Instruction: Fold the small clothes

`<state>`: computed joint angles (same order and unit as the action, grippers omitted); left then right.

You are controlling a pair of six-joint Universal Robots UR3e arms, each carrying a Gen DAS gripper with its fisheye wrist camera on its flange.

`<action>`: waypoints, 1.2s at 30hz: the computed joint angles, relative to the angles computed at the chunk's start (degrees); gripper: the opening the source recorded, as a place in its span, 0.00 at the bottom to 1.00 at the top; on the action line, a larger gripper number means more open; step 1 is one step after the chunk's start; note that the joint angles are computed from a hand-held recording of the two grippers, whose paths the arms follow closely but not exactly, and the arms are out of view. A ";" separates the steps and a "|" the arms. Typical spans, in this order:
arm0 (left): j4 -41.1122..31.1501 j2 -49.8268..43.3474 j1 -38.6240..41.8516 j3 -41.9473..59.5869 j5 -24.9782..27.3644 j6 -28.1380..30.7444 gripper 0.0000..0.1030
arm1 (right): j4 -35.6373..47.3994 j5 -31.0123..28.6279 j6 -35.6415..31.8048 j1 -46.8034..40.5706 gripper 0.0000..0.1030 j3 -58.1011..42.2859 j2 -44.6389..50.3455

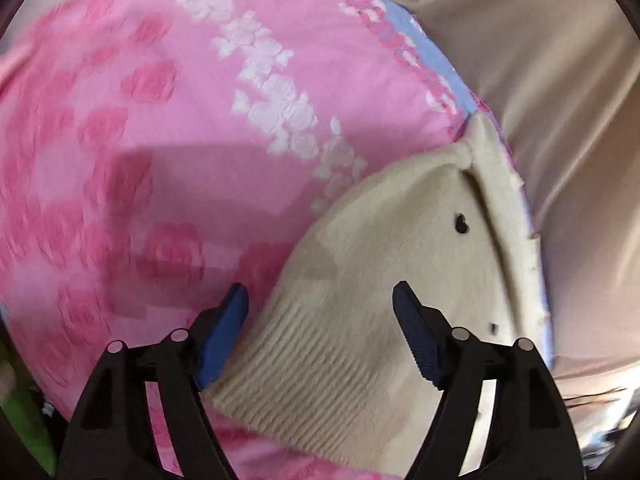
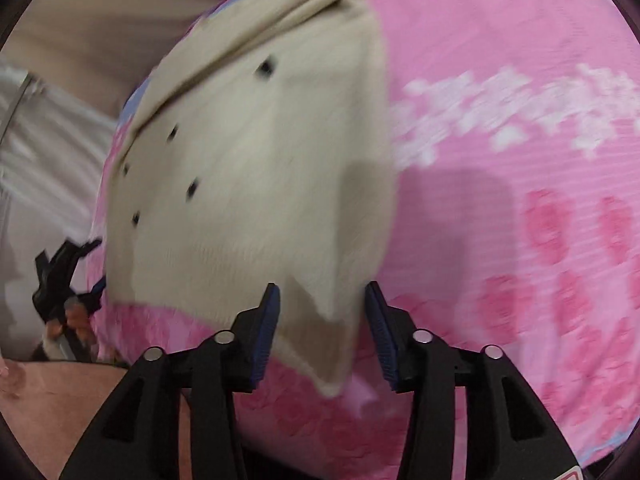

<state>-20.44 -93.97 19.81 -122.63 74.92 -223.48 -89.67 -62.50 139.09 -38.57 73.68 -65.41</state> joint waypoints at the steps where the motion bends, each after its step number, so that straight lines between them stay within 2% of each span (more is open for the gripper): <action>1: 1.11 0.37 0.24 -1.15 -0.45 0.46 0.72 | -1.11 0.59 -0.25 0.30 0.66 1.81 -1.12; 2: -0.65 0.57 -0.49 -0.29 0.30 0.81 0.73 | -2.46 1.06 0.17 0.85 0.72 2.92 -1.62; 4: -2.43 0.52 -1.54 0.77 0.78 1.54 0.72 | -4.93 2.74 0.63 1.10 0.70 5.27 -2.43; 5: -4.08 -0.12 -2.62 2.38 1.94 1.99 0.62 | -5.33 2.94 0.82 1.35 0.49 5.01 -2.13; 6: -4.87 -0.65 -2.83 3.23 1.20 2.65 0.50 | -3.69 3.28 2.09 2.10 0.10 2.35 0.09; 7: -6.32 -1.42 -2.26 4.15 -1.82 3.77 0.17 | -1.10 4.58 3.90 1.74 0.10 -0.12 1.75; 8: -7.77 -1.88 -1.77 4.84 -3.97 4.37 0.07 | -1.00 6.26 4.01 0.97 0.09 -0.19 1.61; 13: -11.22 2.66 -3.08 6.74 -5.62 4.32 0.06 | 5.13 9.06 -1.61 -3.68 0.07 -8.30 -0.37; 16: -15.58 8.22 -4.82 6.51 -6.41 4.74 0.06 | 12.17 7.47 -6.75 -7.74 0.07 -14.83 -0.64; 19: -20.77 13.12 -8.47 4.63 -5.91 4.31 0.06 | 16.47 3.82 -11.95 -11.86 0.07 -16.22 -1.43; 23: -25.21 17.93 -12.13 -0.73 -5.02 1.93 0.05 | 15.58 -3.23 -18.23 -15.53 0.07 -6.00 -6.46; 26: -29.17 22.94 -13.15 -5.27 -4.46 0.82 0.05 | 13.32 -8.56 -20.46 -17.53 0.06 2.49 -9.84; 28: -31.86 27.10 -12.32 -7.70 -5.10 1.19 0.05 | 12.93 -9.77 -20.90 -18.44 0.06 5.03 -10.43; 30: -31.53 26.67 -12.02 -7.11 -5.31 1.40 0.06 | 14.36 -8.51 -20.11 -18.77 0.06 4.49 -8.96; 32: -28.50 23.78 -13.73 -4.88 -3.30 0.49 0.11 | 16.40 -5.95 -18.29 -18.02 0.09 1.71 -6.72; 33: -28.33 23.94 -14.23 -4.61 -2.66 0.58 0.11 | 17.49 -5.41 -18.02 -17.86 0.16 0.51 -6.19; 34: -28.35 21.88 -15.09 -2.95 -1.68 0.56 0.20 | 16.63 -5.32 -17.08 -17.17 0.16 0.45 -6.05; 35: -28.55 20.38 -15.83 -2.03 -0.96 0.45 0.35 | 14.72 -6.02 -16.06 -16.33 0.20 1.37 -6.33; 36: -29.22 19.03 -16.30 -1.13 -0.08 -0.18 0.43 | 14.06 -6.63 -16.18 -16.34 0.26 1.94 -6.24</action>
<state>-49.66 -74.94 3.51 -123.76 74.84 -223.66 -75.62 -69.14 122.91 -54.91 75.62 -71.64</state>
